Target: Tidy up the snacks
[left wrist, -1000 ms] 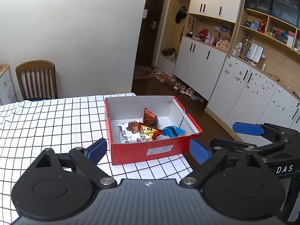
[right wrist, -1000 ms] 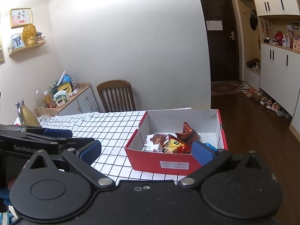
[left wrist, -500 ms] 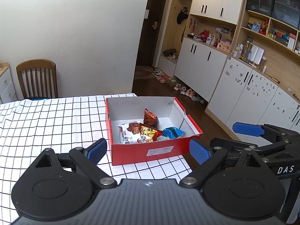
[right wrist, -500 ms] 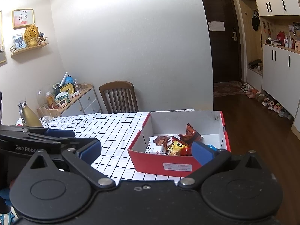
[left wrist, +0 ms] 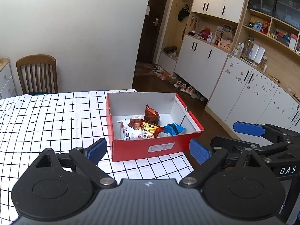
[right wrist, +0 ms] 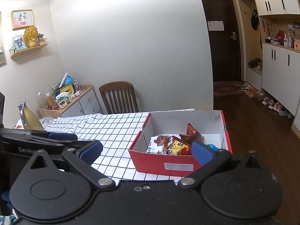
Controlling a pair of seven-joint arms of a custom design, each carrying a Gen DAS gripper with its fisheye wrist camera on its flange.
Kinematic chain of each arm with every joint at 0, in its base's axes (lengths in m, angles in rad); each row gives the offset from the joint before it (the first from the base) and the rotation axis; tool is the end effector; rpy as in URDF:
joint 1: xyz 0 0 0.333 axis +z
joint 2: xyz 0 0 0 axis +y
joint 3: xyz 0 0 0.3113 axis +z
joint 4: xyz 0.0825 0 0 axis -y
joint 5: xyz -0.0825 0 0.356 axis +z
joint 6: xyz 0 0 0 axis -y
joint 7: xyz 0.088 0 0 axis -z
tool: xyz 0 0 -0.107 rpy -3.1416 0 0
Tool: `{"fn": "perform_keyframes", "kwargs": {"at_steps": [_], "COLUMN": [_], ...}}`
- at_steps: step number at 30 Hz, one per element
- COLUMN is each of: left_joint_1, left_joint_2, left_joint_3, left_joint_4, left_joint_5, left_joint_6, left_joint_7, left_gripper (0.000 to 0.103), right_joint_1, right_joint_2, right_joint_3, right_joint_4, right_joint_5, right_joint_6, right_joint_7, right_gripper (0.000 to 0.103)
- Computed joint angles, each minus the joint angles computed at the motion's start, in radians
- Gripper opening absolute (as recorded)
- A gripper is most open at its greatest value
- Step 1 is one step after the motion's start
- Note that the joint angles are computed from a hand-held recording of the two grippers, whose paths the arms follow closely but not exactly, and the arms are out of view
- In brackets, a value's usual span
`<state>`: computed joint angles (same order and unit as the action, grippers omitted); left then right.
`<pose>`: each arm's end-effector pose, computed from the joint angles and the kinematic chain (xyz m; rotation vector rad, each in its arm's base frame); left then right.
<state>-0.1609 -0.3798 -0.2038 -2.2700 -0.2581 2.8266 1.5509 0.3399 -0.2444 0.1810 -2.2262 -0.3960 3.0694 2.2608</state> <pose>0.4337 -0.1680 0.6220 -1.6099 1.8960 -1.1191 0.4123 0.2830 0.6074 -1.6416 1.3013 -0.5406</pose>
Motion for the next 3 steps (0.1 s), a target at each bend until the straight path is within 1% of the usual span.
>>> {"fn": "perform_keyframes", "kwargs": {"at_steps": [3], "left_joint_1": [0.002], "left_joint_2": [-0.005], "left_joint_3": [0.003], "left_joint_4": [-0.004], "left_joint_5": [0.001], "left_joint_6": [-0.006], "left_joint_7": [0.0], "left_gripper": [0.095], "right_joint_1": [0.005], "right_joint_2": [0.004], "right_joint_3": [-0.002], "right_joint_4": [0.003], "right_joint_5": [0.006], "right_joint_6": [-0.002], "right_joint_7": [-0.006], "right_gripper": [0.103]}}
